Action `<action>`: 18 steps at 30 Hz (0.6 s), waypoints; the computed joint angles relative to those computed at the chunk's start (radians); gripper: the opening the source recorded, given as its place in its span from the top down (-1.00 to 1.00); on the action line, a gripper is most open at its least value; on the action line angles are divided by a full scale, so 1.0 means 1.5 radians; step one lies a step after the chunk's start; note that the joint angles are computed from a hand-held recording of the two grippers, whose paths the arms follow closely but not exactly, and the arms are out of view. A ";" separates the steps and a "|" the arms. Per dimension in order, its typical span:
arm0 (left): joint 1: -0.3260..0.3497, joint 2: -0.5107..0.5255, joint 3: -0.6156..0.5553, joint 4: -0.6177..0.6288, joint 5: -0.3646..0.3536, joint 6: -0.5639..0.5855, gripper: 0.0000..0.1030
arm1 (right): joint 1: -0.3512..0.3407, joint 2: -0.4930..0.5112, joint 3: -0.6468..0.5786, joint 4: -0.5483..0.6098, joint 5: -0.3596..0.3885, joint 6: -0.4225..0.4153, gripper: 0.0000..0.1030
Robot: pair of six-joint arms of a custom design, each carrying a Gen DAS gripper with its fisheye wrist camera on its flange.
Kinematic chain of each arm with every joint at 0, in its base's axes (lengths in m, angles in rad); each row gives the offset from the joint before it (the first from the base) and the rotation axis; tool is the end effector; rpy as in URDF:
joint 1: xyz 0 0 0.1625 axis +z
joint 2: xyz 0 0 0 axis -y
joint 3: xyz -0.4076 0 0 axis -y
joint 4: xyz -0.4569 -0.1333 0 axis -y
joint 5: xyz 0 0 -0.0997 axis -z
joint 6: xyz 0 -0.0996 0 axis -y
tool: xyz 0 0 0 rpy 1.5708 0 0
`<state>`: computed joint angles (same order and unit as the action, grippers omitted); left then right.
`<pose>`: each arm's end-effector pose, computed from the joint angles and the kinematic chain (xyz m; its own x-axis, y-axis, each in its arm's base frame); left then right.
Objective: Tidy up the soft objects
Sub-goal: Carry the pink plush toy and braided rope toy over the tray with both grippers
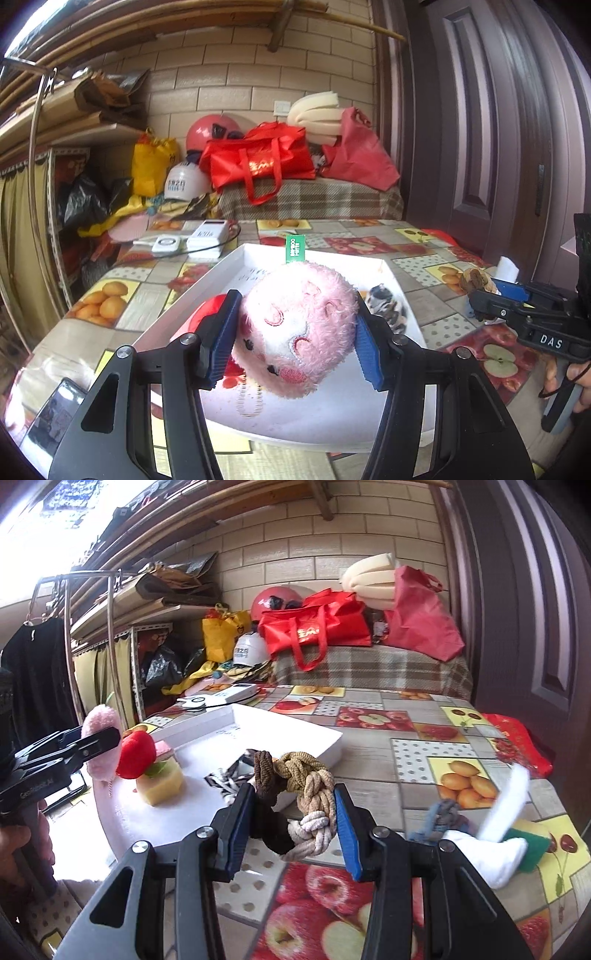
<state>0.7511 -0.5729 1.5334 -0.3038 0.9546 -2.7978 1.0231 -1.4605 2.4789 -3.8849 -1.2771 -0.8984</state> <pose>-0.3141 -0.5544 -0.1196 -0.6889 0.4079 -0.5991 0.7206 0.2965 -0.6267 -0.0717 -0.4289 0.2487 -0.7100 -0.0191 0.7039 -0.6647 0.3483 -0.6610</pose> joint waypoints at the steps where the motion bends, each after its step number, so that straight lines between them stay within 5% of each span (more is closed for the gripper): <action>1: 0.003 0.000 -0.003 0.007 -0.001 -0.004 -0.11 | 0.007 0.012 -0.003 -0.010 -0.003 -0.008 0.18; 11: 0.017 -0.007 -0.007 0.026 0.006 -0.036 -0.11 | 0.055 0.071 -0.028 0.001 -0.001 -0.065 0.18; 18: 0.015 0.016 -0.041 0.064 0.009 -0.004 -0.11 | 0.100 0.093 -0.053 0.089 -0.039 -0.123 0.18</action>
<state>0.7736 -0.5496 1.4724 -0.2074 0.9674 -2.8040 1.1737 -1.3217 2.3993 -3.7519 -1.3363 -1.0830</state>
